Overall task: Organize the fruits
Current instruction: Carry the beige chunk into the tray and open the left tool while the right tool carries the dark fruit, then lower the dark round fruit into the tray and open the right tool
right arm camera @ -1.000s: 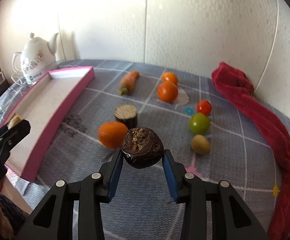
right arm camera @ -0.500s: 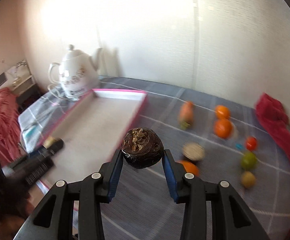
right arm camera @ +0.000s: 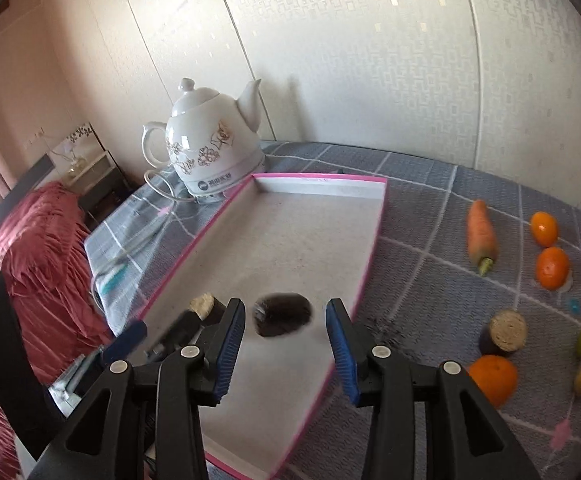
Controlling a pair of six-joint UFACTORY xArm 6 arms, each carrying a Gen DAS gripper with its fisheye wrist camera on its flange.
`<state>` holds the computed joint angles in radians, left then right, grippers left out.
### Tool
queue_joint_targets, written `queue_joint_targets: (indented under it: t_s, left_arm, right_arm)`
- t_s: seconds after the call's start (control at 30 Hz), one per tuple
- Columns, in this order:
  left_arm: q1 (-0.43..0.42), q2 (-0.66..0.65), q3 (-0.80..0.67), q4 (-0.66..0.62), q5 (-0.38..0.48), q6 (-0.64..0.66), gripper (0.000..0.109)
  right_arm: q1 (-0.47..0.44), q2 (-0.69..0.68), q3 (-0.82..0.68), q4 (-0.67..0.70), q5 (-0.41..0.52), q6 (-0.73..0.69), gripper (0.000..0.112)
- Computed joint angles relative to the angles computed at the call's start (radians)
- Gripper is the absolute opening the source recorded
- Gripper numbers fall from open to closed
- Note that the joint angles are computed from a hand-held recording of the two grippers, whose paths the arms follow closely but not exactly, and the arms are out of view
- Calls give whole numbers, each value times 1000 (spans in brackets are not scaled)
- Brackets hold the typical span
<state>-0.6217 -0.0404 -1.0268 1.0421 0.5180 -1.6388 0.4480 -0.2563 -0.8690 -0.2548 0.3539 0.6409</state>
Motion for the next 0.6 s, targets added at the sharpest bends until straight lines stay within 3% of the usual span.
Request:
queue_joint_targets:
  t_s: [0.2,0.4,0.6]
  left_arm:
    - [-17,3,-5,25,-13,5,66]
    - [-33,15,-14,22,-35,44,66]
    - [-41,36,-22,23,-149,112,66]
  right_arm:
    - [-28,-140,99,-180,137,79,43]
    - [-91,-261,176,-228,235,138,43]
    - [-176,-358,243,-260,316,304,43]
